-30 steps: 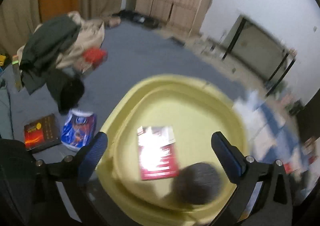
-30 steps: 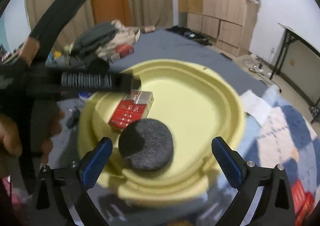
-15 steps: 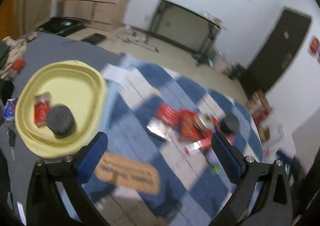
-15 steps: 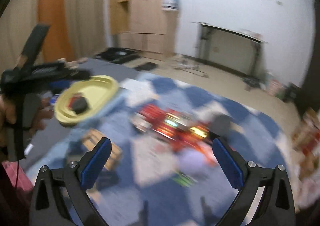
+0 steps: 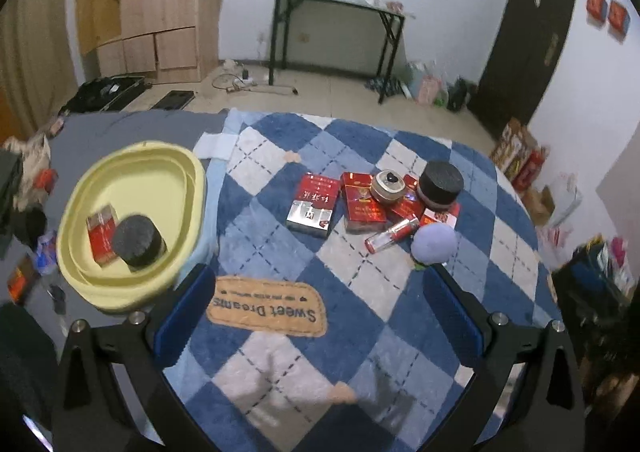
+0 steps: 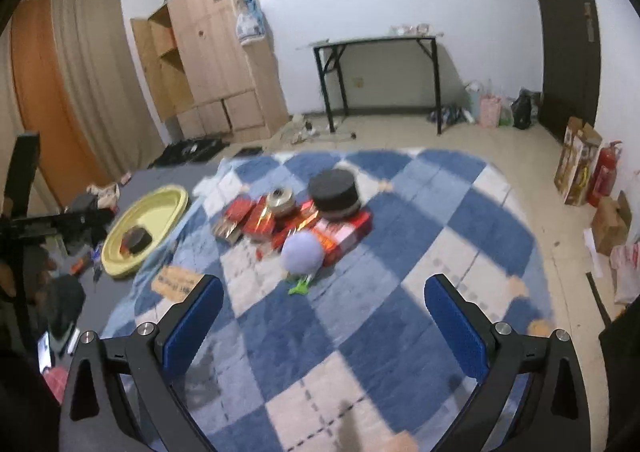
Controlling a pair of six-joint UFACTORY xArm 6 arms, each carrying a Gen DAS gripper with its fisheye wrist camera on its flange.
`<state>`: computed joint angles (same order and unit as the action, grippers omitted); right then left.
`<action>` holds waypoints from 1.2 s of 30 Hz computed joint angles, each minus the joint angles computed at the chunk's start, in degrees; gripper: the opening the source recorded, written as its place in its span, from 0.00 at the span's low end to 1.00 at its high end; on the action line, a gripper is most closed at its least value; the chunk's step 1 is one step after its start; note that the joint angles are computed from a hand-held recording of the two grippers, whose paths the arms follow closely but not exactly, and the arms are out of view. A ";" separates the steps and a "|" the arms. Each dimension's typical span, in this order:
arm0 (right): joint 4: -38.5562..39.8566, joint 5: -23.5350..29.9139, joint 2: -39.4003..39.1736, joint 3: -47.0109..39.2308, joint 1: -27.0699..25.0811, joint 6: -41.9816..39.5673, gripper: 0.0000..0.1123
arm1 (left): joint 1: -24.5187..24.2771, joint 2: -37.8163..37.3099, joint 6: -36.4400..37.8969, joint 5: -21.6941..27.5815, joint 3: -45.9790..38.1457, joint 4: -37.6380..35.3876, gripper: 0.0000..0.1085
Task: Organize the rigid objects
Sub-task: 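Move both tools back over the remaining objects on the quilt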
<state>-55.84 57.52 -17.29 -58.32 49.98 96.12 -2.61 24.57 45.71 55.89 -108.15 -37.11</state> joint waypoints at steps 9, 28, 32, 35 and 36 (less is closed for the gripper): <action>1.83 -1.43 2.12 -1.93 -3.07 -4.32 0.91 | -1.29 0.06 0.79 -5.78 4.73 1.46 0.95; 2.86 -7.37 4.39 -1.10 -5.65 -7.70 0.91 | -2.29 1.06 -0.15 -4.82 4.27 2.19 0.95; 3.31 -7.63 4.70 -1.29 -5.87 -7.88 0.91 | -2.24 1.27 0.16 -4.58 3.66 1.32 0.95; 3.91 -7.49 5.16 -1.68 -6.05 -8.29 0.91 | -2.09 1.64 -0.35 -3.52 2.77 0.71 0.95; 4.01 -7.43 5.25 -1.78 -6.06 -8.29 0.91 | -2.08 1.65 -0.42 -3.33 2.61 0.55 0.95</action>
